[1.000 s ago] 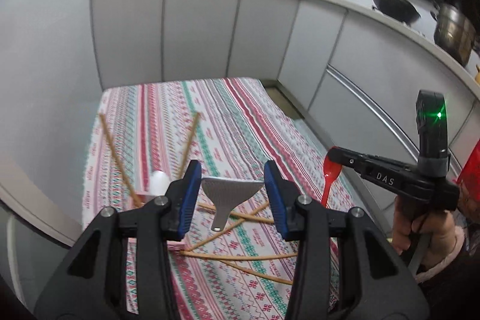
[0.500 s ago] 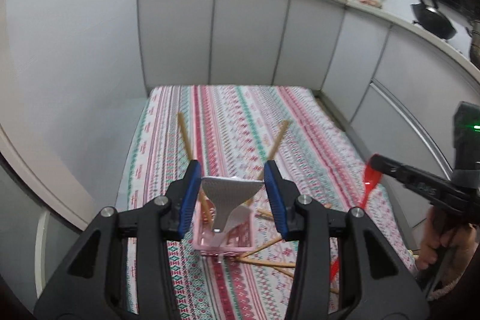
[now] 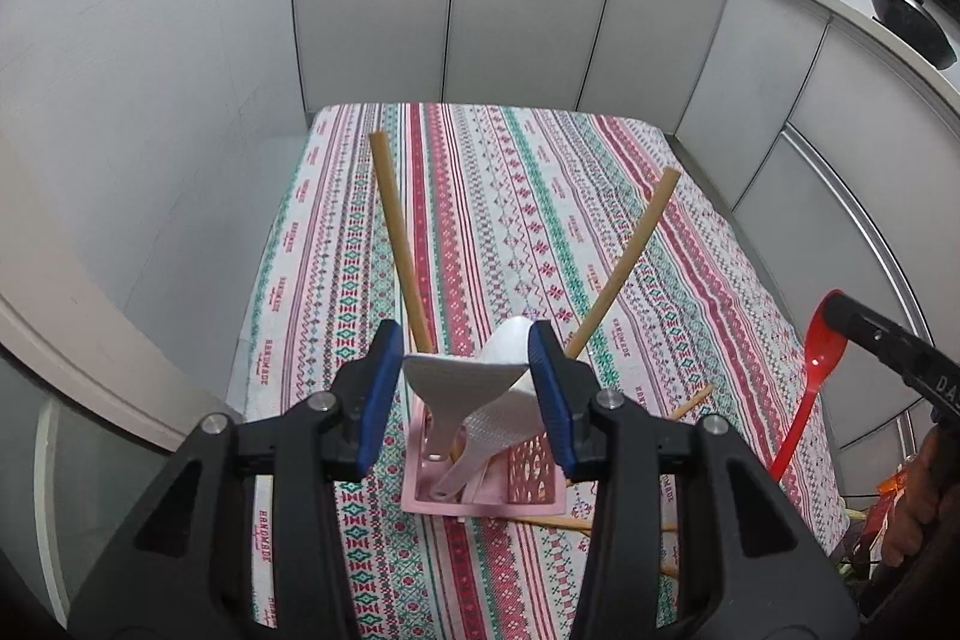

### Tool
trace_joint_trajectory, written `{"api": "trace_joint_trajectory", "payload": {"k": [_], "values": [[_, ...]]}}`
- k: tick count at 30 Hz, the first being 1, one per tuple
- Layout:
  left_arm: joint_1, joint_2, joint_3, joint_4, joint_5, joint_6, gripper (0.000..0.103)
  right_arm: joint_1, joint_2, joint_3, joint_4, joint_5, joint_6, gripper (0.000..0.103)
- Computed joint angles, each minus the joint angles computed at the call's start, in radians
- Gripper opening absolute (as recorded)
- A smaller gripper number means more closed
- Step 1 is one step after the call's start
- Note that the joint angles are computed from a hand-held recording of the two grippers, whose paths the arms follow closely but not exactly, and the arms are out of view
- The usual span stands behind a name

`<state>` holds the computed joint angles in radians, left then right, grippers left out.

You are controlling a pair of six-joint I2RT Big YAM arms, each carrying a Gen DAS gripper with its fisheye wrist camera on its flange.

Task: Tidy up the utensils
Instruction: 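Carry the white spoon into the pink basket and open the left gripper, then lower the red spoon into the pink basket and open the right gripper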

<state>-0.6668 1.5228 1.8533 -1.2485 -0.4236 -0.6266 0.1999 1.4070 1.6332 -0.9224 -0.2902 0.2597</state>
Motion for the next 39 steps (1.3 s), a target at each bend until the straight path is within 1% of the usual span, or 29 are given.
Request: {"api": "trace_joint_trajectory", "payload": {"k": [6, 7, 10, 13, 15, 17, 20, 23, 26, 29, 32, 36, 39], "values": [[0.0, -0.008, 0.005, -0.002, 0.02, -0.004, 0.046, 0.012, -0.01, 0.0, 0.014, 0.027, 0.005, 0.004], [0.002, -0.014, 0.001, 0.003, 0.025, -0.005, 0.048, 0.018, -0.012, 0.0, 0.022, 0.034, 0.007, 0.004], [0.002, -0.042, -0.015, 0.015, 0.033, -0.015, 0.058, 0.043, -0.018, 0.0, 0.05, 0.072, 0.003, 0.004], [0.0, -0.064, -0.031, 0.014, 0.025, -0.018, 0.059, 0.07, -0.016, 0.011, 0.076, 0.109, 0.002, 0.004], [0.003, -0.082, -0.043, 0.0, 0.026, -0.037, 0.061, 0.085, -0.014, 0.017, 0.094, 0.135, 0.004, 0.004], [0.008, -0.099, -0.058, -0.017, 0.037, -0.06, 0.065, 0.102, -0.011, 0.026, 0.119, 0.168, 0.003, 0.004], [0.021, -0.114, -0.074, -0.072, 0.046, -0.105, 0.066, 0.125, -0.011, 0.031, 0.176, 0.223, 0.001, 0.004], [0.04, -0.128, -0.096, -0.118, 0.072, -0.139, 0.069, 0.151, -0.011, 0.03, 0.234, 0.283, -0.002, 0.004], [0.059, -0.134, -0.116, -0.165, 0.092, -0.174, 0.07, 0.173, -0.007, 0.026, 0.278, 0.324, -0.013, 0.004], [0.067, -0.133, -0.129, -0.201, 0.113, -0.181, 0.071, 0.197, -0.002, 0.017, 0.319, 0.35, -0.02, 0.004], [0.072, -0.133, -0.138, -0.222, 0.124, -0.181, 0.071, 0.212, 0.008, 0.009, 0.353, 0.362, -0.024, 0.004], [0.081, -0.143, -0.157, -0.22, 0.142, -0.178, 0.071, 0.234, 0.022, 0.001, 0.382, 0.391, -0.045, 0.004], [0.085, -0.15, -0.164, -0.213, 0.148, -0.171, 0.071, 0.255, 0.031, -0.01, 0.398, 0.415, -0.08, 0.004]]}}
